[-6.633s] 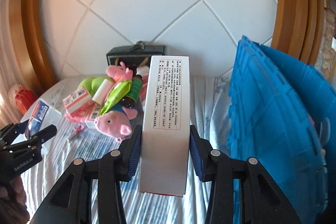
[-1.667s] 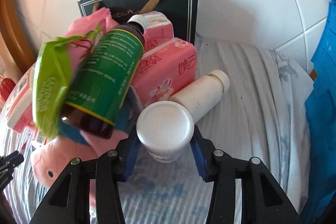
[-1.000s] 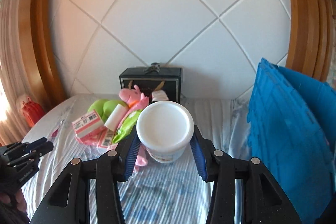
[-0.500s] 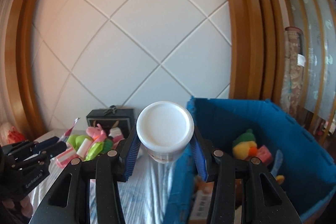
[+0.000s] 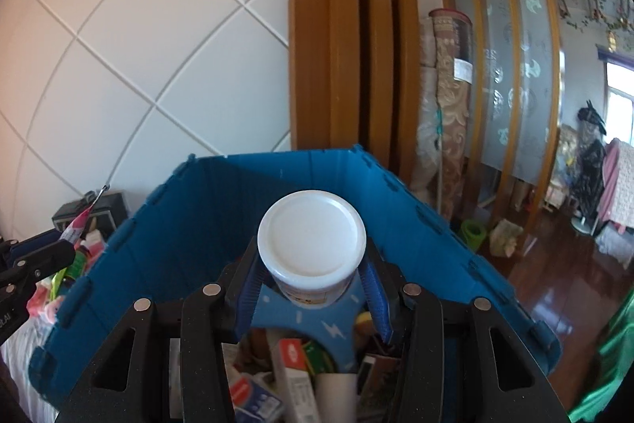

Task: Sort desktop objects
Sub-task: 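Carry the tube and white jar into the blue crate and release both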

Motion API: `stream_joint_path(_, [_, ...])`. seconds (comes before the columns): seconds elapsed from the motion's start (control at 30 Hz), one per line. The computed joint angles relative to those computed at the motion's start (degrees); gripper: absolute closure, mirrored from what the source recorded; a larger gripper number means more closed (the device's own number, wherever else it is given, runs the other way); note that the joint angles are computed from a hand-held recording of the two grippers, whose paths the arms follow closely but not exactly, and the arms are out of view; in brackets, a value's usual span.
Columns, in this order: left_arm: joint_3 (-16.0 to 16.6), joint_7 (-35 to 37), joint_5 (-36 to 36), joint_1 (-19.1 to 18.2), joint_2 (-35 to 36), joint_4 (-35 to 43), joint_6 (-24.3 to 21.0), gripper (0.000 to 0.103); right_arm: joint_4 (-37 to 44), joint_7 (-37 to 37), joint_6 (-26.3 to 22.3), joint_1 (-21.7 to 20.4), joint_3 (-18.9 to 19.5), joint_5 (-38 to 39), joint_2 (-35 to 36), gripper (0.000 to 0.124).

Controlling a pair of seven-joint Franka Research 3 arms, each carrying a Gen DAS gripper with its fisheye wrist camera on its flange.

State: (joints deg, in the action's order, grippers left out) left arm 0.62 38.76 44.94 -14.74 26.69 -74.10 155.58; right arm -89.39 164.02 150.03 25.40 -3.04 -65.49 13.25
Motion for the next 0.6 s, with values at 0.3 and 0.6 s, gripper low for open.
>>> stream_joint_path(0.3, [-1.9,13.7,-11.1,-2.1,15.5,24.3,-14.2,0.087,-2.8,-1.8,3.3,-2.9,-0.9,3.0,-0.2,0.078])
stream_joint_path(0.6, [-1.2,18.9,-17.2,-2.9,21.7,35.5,-22.1,0.087,-1.9,-11.3,3.9,-3.3,-1.3,13.1,1.2,0.078])
